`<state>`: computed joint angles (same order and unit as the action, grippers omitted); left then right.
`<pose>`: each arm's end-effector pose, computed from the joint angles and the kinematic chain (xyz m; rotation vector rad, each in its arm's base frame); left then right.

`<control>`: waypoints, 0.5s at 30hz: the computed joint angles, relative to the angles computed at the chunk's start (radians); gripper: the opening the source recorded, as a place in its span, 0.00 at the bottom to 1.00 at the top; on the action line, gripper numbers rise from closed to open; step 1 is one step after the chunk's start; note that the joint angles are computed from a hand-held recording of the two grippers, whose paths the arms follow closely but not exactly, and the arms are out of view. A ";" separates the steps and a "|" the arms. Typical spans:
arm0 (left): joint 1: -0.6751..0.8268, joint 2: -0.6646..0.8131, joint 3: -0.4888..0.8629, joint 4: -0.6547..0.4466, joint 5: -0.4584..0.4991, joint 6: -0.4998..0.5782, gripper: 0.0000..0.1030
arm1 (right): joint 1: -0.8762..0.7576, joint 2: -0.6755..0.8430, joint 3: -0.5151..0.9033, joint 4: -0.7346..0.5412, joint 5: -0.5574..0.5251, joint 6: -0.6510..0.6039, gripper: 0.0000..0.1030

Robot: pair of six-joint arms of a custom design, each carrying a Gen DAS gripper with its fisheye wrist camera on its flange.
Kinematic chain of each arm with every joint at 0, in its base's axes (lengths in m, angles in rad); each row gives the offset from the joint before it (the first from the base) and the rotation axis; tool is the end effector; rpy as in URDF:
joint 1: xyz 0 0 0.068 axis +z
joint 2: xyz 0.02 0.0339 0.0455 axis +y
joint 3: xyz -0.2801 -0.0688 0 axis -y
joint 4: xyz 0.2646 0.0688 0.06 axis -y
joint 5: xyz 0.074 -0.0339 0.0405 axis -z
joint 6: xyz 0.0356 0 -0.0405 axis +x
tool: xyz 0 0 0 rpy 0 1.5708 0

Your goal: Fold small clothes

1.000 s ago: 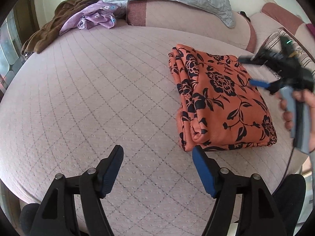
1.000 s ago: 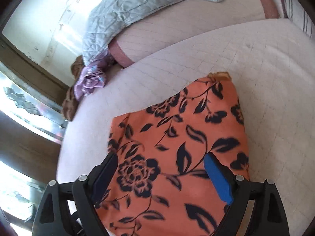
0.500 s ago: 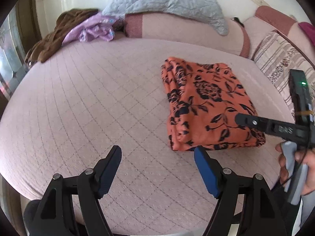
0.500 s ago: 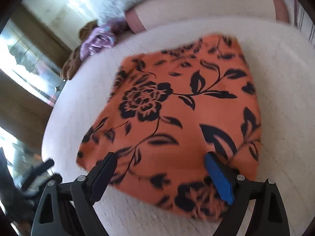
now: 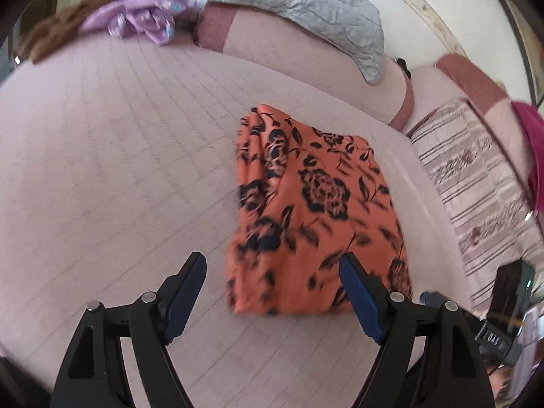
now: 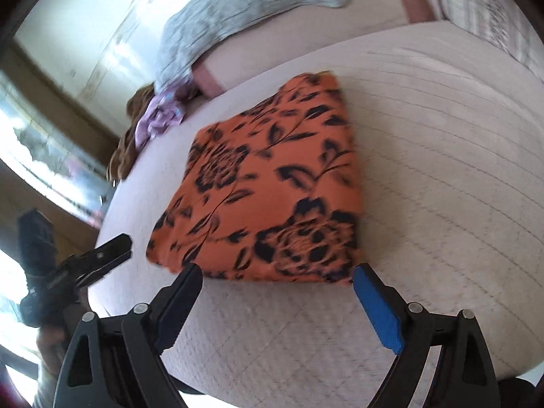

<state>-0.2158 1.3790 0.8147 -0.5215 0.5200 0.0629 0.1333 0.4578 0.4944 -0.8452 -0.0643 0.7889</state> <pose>0.2611 -0.0753 0.2048 0.5316 2.5561 -0.7402 0.1053 0.0164 0.2277 0.7555 2.3192 0.5051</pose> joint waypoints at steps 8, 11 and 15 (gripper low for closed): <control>-0.093 0.162 0.033 0.015 -0.097 -0.005 0.19 | -0.563 0.159 -0.062 0.109 -0.428 -0.229 0.89; -0.065 0.133 -0.047 0.083 -0.055 -0.006 0.22 | -0.623 0.208 -0.077 0.153 -0.468 -0.259 0.89; -0.086 0.131 0.022 -0.002 -0.084 0.012 0.29 | -0.643 0.289 -0.078 0.203 -0.486 -0.295 0.89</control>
<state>-0.3015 1.5096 0.8364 -0.5236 0.4363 0.0754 -0.5098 0.7465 0.4167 -0.6418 -0.5503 0.4937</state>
